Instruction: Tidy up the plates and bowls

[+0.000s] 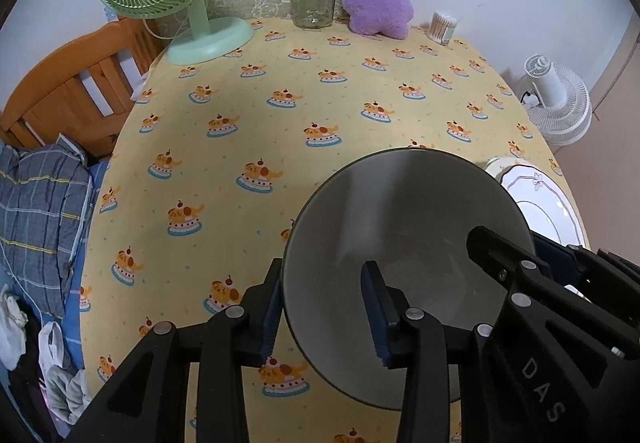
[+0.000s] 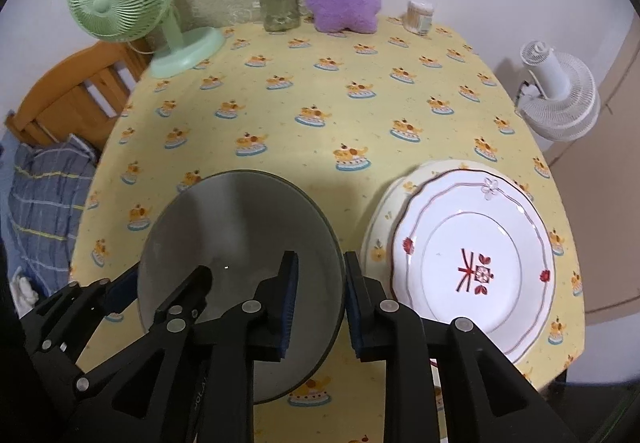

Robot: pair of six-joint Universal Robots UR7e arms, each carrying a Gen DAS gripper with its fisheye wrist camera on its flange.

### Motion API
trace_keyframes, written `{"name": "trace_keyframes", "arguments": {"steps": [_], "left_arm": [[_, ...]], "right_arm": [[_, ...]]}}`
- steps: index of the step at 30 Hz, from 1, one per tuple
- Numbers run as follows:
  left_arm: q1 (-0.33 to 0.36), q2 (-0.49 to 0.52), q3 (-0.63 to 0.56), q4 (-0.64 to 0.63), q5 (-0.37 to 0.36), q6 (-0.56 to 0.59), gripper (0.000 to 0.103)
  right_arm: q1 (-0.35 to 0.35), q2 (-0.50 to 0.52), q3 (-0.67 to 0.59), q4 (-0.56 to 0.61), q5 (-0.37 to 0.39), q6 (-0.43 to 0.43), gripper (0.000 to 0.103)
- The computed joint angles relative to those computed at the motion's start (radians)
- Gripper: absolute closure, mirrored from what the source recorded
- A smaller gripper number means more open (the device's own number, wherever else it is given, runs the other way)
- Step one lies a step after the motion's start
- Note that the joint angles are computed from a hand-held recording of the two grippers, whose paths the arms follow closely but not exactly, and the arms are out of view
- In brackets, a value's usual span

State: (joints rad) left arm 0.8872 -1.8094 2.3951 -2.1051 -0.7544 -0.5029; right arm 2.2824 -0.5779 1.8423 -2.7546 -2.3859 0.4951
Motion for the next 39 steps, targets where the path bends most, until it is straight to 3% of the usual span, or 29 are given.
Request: {"name": "trace_keyframes", "arguments": {"steps": [3,6,11,18,22,27,36,39], "left_arm": [[-0.004,-0.013,-0.002,0.014,-0.014,-0.001,0.058],[-0.011,-0.035,-0.003,0.021,-0.030,-0.007,0.042],[-0.030,-0.038,0.007,0.036,0.001,-0.034,0.027],[-0.029,-0.026,0.013,0.031,0.022,-0.094,0.023],[-0.020,-0.007,0.003,0.063,0.044,-0.163,0.023],[-0.021,0.022,-0.003,0.084,0.070,-0.242,0.023],[-0.032,0.064,-0.022,0.174,0.072,-0.375,0.026],[-0.032,0.078,-0.028,0.192,0.073,-0.407,0.027]], "right_arm": [[0.001,-0.018,0.017,0.003,0.007,0.023,0.061],[0.007,-0.043,0.039,0.009,-0.003,0.070,0.048],[0.001,-0.069,0.062,0.019,-0.008,0.078,0.038],[-0.056,-0.083,0.092,-0.057,0.086,0.020,0.038],[-0.101,-0.079,0.100,-0.125,0.186,-0.050,0.038],[-0.145,-0.072,0.090,-0.120,0.265,-0.091,0.039],[-0.216,-0.066,0.084,-0.115,0.419,-0.186,0.063],[-0.232,-0.065,0.083,-0.115,0.455,-0.203,0.066]]}}
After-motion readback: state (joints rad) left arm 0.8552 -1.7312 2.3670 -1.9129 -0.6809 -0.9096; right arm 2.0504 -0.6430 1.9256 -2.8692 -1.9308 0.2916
